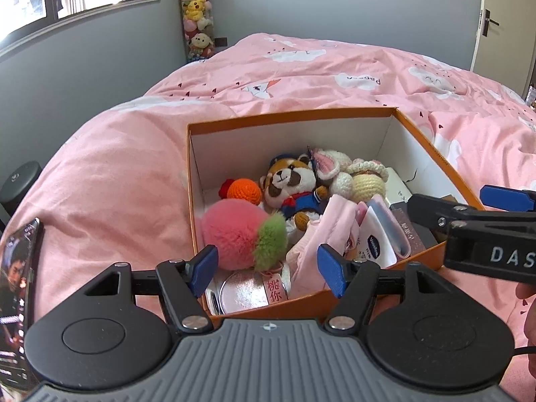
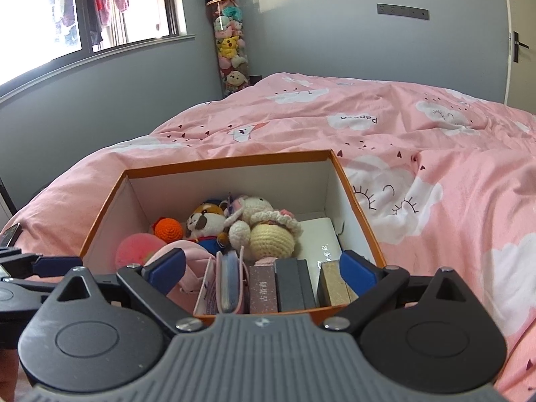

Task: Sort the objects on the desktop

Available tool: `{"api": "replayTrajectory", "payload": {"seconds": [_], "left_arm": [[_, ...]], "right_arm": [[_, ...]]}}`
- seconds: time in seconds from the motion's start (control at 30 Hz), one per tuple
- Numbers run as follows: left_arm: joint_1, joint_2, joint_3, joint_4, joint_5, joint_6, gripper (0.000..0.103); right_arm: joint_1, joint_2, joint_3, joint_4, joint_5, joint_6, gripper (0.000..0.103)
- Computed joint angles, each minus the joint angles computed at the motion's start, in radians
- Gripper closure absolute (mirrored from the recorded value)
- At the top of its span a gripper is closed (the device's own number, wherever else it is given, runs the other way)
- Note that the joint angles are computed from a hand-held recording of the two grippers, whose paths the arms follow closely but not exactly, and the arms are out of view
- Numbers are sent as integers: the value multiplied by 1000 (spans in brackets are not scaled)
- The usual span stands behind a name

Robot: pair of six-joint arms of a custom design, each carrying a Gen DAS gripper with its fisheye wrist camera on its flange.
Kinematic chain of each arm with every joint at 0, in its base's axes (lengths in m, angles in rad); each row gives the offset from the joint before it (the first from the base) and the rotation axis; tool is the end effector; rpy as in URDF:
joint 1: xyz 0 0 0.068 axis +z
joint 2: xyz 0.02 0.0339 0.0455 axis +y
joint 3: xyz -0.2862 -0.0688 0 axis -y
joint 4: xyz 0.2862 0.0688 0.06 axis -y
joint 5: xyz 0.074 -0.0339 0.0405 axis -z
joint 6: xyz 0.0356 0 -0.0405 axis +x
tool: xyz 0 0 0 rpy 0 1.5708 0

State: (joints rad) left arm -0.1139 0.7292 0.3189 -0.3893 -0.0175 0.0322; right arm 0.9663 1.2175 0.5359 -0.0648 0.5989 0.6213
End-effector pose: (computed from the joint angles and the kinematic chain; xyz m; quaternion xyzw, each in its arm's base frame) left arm 0.1683 -0.0186 0.1665 0.0643 0.9243 -0.0073 0.3761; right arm 0.1625 0.2000 0.1781 -0.0338 0.8828 0.0834 0.4611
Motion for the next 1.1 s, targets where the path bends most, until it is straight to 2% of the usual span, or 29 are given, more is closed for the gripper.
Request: {"api": "replayTrajectory", "payload": {"seconds": [0.3, 0.83, 1.1], "left_arm": [[-6, 37, -41, 74, -8, -21, 26], [-34, 58, -47, 95, -35, -25, 25], [-38, 74, -45, 96, -36, -42, 21]], "right_arm": [[-12, 39, -9, 3, -3, 22, 4], [24, 139, 7, -2, 77, -2, 3], [29, 127, -24, 28, 91, -11, 1]]}}
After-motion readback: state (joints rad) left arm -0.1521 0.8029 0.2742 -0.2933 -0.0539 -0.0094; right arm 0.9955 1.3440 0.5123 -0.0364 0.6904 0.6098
